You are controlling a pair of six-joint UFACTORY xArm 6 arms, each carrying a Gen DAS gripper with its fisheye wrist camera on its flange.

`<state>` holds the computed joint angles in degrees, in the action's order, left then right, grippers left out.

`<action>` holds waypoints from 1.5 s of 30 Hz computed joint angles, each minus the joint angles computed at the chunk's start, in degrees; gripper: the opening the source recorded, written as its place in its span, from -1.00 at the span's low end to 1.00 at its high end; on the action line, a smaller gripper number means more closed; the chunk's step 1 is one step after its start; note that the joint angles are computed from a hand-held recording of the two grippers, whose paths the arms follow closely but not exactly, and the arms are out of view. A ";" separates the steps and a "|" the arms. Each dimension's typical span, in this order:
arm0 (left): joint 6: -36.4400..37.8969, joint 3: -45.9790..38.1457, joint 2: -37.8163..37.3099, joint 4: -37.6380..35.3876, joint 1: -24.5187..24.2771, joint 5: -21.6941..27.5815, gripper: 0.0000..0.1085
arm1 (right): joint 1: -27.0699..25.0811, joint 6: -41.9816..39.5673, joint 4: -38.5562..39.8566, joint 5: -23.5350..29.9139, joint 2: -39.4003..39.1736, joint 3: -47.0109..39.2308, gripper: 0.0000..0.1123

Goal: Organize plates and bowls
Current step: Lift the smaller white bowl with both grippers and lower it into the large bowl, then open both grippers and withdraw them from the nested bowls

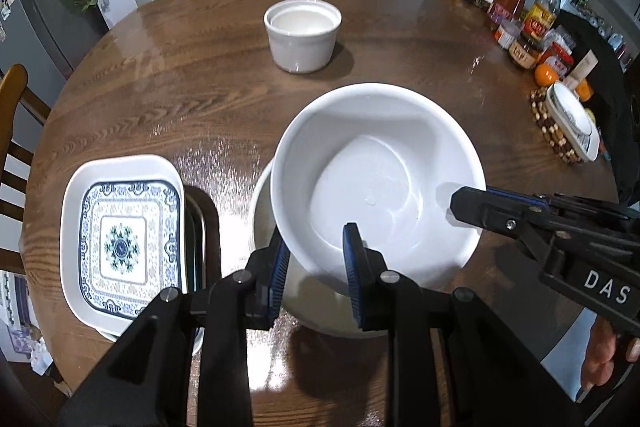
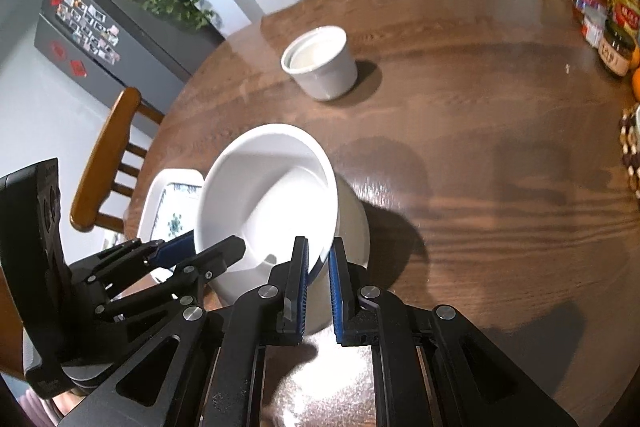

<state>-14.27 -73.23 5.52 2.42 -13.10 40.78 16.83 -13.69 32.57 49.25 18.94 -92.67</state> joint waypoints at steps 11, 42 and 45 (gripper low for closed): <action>-0.63 -0.04 1.21 2.08 -0.21 2.23 -0.53 | 0.97 0.87 -4.08 2.71 1.65 -1.53 -0.80; -6.63 -1.75 0.12 4.68 1.75 1.69 0.33 | -0.34 5.70 -9.44 -3.05 0.02 -1.32 -0.42; -7.31 -3.07 0.76 4.06 1.80 1.93 0.43 | -0.29 5.67 -9.50 -3.24 0.36 -2.34 -0.42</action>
